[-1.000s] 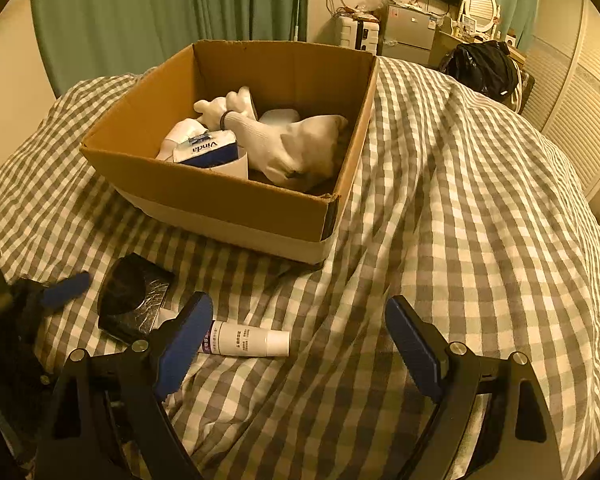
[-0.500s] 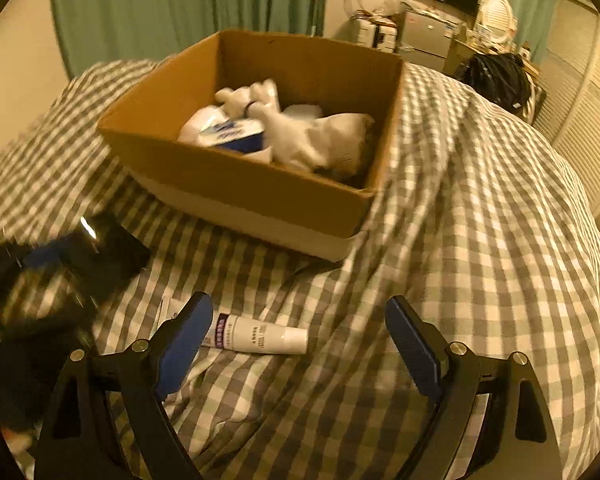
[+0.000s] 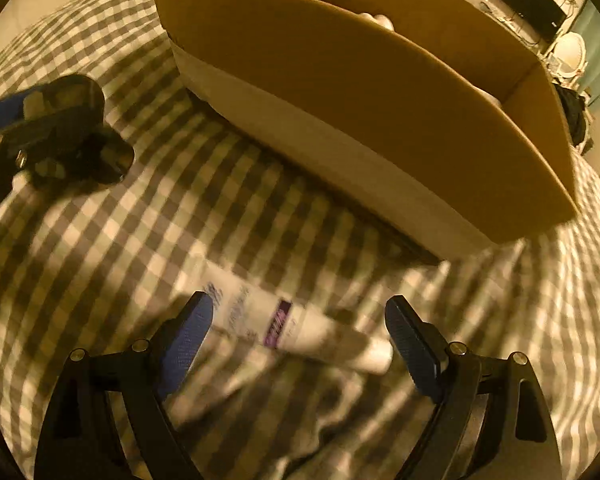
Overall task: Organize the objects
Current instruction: 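Grasp the black cup with the left tool while the right grasps the toothpaste tube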
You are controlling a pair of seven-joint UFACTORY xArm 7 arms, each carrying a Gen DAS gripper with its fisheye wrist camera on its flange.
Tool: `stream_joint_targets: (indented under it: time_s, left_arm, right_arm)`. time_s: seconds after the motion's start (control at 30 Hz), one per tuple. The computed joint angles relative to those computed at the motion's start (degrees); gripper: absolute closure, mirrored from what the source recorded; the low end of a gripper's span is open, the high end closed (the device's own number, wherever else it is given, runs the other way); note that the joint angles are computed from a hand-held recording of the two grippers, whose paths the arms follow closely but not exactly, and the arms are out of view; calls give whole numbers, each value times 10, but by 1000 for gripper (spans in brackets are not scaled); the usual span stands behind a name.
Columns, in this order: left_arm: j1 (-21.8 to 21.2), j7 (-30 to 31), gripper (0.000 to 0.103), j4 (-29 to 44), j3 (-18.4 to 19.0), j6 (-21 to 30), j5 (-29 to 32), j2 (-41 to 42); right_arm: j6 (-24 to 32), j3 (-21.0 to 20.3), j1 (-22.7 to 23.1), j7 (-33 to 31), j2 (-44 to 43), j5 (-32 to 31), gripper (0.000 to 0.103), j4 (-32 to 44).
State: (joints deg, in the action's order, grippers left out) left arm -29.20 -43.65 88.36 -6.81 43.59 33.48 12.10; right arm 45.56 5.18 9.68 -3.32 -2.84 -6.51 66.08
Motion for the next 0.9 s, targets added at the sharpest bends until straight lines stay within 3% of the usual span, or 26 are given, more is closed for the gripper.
stream_joint_targets:
  time_s: [0.17,0.37,0.43,0.57,0.9]
  left_arm:
    - [1,2,53,6,3,-5,-8,9]
    - [-1,4,53,4,4,-2,-8,9]
    - [-1,5,53,3,3,-2,-9,8]
    - [-1,5,53,1,3,-2,-8,7]
    - [-6,-10,53,-4,1,12,10,-2]
  right_arm:
    - [24,-3,1,-51,13,49,15,13]
    - [45,-1,2,-65,16,41,15,13]
    - [46,-4,1,-69,16,49,28,13]
    - [36,-9,-7,-62,11,56,65,13]
    - [-41,-19,-23,-41,-54,63,84,-30]
